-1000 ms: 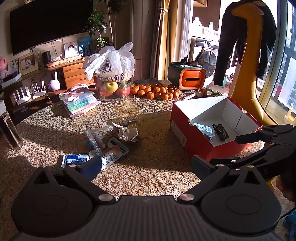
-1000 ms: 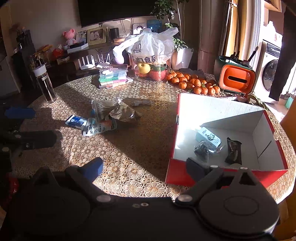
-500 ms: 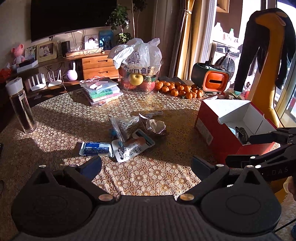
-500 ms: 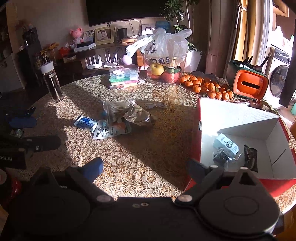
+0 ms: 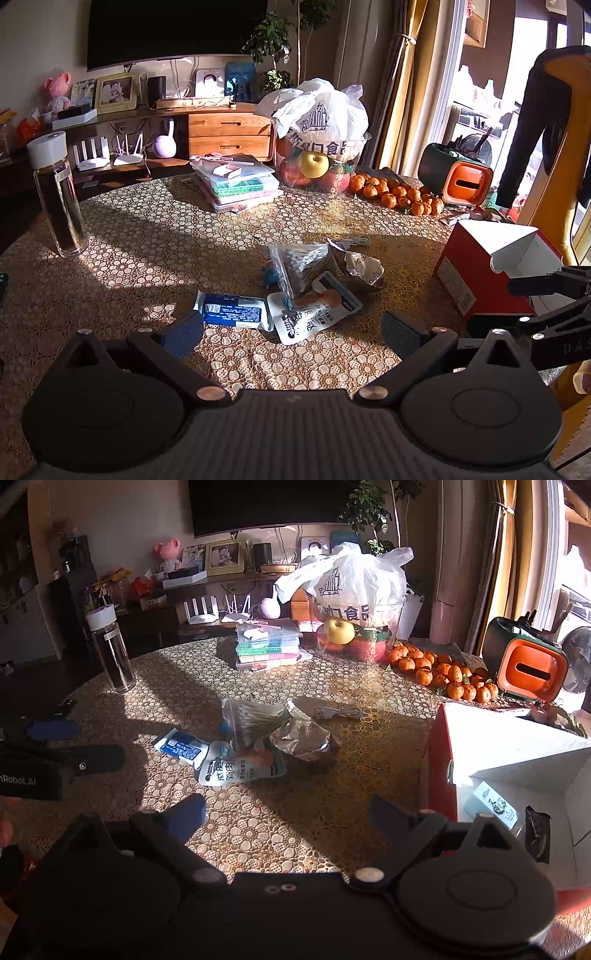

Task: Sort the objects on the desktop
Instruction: 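Move left tool toward blue wrapped packet while right tool approaches silver foil bag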

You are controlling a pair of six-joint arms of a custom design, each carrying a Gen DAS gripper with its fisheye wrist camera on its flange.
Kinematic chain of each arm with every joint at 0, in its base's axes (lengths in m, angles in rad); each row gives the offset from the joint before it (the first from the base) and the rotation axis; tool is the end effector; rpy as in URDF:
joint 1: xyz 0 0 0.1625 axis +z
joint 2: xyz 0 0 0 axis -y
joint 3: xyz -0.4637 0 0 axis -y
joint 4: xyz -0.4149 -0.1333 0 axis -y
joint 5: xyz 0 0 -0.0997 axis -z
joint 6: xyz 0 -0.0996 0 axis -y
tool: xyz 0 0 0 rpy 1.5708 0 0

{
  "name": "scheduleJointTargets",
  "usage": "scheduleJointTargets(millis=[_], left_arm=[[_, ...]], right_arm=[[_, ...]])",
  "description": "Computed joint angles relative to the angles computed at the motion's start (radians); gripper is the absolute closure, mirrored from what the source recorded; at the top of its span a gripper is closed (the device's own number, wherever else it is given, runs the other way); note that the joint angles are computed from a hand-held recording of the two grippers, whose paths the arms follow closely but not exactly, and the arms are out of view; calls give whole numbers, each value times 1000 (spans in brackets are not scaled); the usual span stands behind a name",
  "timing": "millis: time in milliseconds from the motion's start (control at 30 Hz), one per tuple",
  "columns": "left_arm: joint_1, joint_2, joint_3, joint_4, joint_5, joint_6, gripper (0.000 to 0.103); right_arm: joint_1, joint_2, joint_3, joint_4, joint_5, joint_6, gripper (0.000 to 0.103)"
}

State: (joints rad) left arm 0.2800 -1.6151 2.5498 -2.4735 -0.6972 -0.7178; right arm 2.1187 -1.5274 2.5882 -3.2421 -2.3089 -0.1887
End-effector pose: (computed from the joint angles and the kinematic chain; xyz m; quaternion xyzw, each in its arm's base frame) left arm -0.2530 -0.2909 0.2249 0.2625 0.8672 -0.3491 0.2392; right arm 0.2371 -0.2613 0.2604 0.2191 -0.8689 0.3373 0.2884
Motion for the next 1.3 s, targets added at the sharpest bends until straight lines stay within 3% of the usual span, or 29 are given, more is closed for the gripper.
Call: scheduleJointTargets(millis=[533,800,1300], left_arm=[[246,208,0,-376,-19,288,0],[334,276,-32,-465,-70,380,0],[421,364,-88,-536,-74,487,0]], right_arm=[[-151,172,-66,-154,85,-104,8],[-203,228,-104,-178,102,-138,8],[-265,342,-220,-226,126,-137,9]])
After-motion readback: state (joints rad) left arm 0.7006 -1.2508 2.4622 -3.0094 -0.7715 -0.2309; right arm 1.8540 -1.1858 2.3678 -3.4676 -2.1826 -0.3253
